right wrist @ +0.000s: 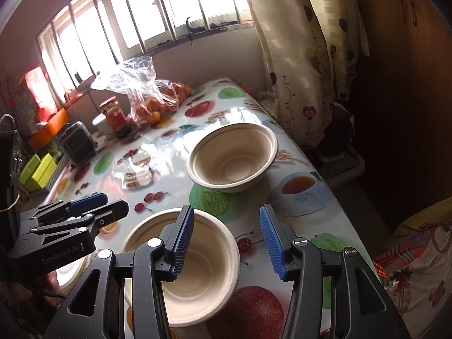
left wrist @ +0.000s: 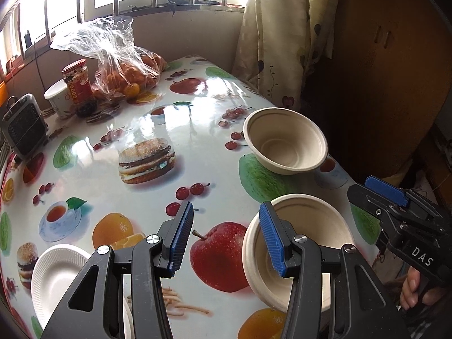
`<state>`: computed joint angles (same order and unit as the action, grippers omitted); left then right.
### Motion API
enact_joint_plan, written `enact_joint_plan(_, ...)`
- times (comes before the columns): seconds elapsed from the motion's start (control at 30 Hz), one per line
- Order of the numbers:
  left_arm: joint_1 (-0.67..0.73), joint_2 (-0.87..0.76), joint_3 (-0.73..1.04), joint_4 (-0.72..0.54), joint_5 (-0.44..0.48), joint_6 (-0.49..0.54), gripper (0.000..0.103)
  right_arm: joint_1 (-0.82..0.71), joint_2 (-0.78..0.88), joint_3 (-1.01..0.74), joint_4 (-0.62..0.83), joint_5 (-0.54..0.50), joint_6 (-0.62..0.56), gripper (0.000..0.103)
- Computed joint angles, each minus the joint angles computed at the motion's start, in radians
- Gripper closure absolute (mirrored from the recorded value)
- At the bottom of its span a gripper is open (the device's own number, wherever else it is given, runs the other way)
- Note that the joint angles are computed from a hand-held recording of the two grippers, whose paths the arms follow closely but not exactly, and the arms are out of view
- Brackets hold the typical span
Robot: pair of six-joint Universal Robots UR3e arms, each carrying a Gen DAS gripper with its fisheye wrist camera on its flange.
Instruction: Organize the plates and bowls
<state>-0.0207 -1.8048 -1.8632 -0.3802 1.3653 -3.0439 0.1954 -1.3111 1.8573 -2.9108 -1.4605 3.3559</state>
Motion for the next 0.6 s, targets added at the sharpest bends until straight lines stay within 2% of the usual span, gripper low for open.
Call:
enact_joint_plan(0.23, 0.000, -0.112, 0.145, -0.047, -0.007, -0.002, 0.053, -0.030, 0.058, -0.079, 0.035, -0.013, -0.018, 0.055)
enact_joint_plan(0.37, 0.013, -0.178, 0.243, -0.106, -0.062, -0.004, 0.053, -0.060, 0.093, -0.123, 0.059, -0.001, -0.027, 0.055)
enact_joint_plan(0.6, 0.011, -0.294, 0.412, -0.160, -0.075, -0.026, 0.053, -0.105, 0.156, -0.188, 0.084, 0.021, -0.044, 0.055)
